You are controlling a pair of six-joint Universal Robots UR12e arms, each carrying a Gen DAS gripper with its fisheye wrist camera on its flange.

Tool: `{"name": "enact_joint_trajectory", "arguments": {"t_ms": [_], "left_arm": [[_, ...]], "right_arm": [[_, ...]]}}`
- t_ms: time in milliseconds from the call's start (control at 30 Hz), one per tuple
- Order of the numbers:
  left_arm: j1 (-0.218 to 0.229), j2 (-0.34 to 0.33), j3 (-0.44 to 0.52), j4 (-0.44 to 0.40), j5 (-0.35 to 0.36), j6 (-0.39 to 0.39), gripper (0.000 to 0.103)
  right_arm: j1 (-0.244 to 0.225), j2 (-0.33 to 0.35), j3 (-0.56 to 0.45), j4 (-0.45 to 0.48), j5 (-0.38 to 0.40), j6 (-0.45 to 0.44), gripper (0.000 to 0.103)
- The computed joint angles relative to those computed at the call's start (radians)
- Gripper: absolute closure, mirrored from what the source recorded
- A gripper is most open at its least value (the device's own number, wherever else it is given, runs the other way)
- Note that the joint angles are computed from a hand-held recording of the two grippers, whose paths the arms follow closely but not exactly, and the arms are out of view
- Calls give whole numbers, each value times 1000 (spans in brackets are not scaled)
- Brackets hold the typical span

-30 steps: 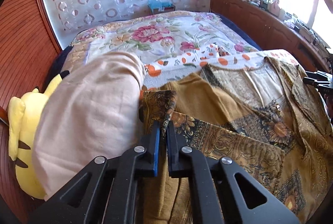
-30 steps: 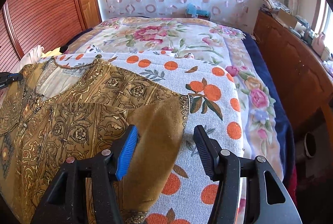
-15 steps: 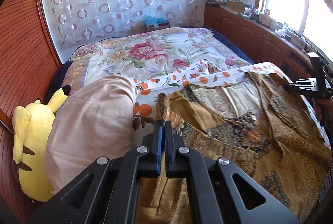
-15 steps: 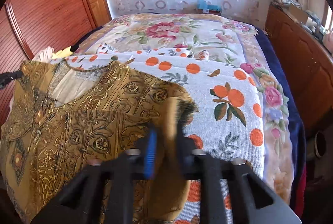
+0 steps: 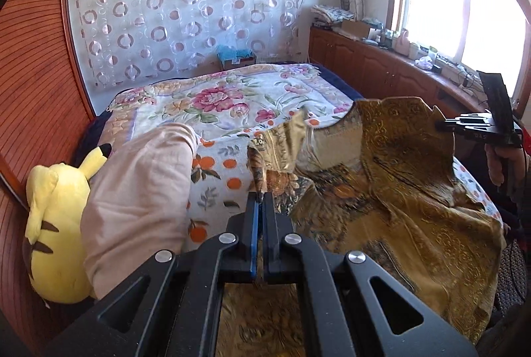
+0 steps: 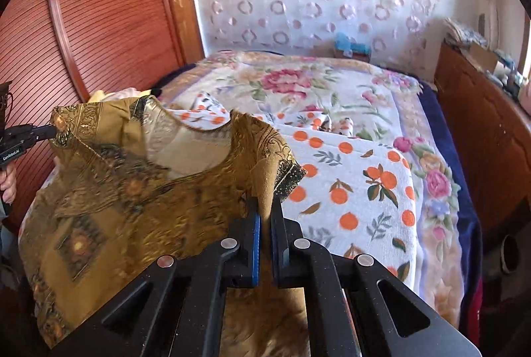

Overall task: Fold small clothes
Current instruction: 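Grasp the hem with the left gripper while the right gripper grasps it too, lifting toward the collar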

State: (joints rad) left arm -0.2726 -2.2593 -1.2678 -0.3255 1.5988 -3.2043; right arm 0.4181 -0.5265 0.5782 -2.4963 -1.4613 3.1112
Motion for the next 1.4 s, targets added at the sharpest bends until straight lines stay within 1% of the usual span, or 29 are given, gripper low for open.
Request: {"name": "enact_joint_trajectory", "arguments": {"t_ms": [133,233,367,433,500,567,667,833,933,1033,1167,1267,1333,1367,1400], "left_arm": [[-7,44,-94,49,1,-21,100],[-14,74,-163,91,23,-51,100],[-18,122,-273,172,35,-128,100],[-25,145,-324,210,54,-168,100],[-38,168,-376,251,97,-187,100],[-46,186,-415,278,121,-217,100],[-45,206,-449,291,128,-262,100],[-48,239,-491,308,160,-285,100],[-52,252,-502,295,167,-282,100],[-60,265,-517,290,164,-265,100],[-68,275,-522,254,154,-240,100],[-74,278,-520,225,166,-219,100],[-74,279,-519,215,177,-224,100],[-71,280,-520,215,171,-231,100],[-67,282,-522,217,163,-238,100]], "right_arm": [[6,-90,190,-124,15,1,98],[7,-141,298,-199,28,-1,99],[12,-221,467,-297,10,2,99],[11,-259,545,-330,15,-2,99],[14,-300,622,-354,22,-9,99],[16,-337,692,-381,22,-26,99],[12,-382,775,-416,38,-11,99],[3,-448,882,-459,53,0,99],[-8,-484,931,-453,62,6,99],[-8,-516,970,-447,66,4,99],[-7,-532,968,-409,66,-11,99],[-7,-541,972,-382,70,-21,99],[-7,-545,973,-368,69,-28,99],[-8,-531,948,-354,67,-33,98],[-8,-532,948,-353,66,-31,95]]}}
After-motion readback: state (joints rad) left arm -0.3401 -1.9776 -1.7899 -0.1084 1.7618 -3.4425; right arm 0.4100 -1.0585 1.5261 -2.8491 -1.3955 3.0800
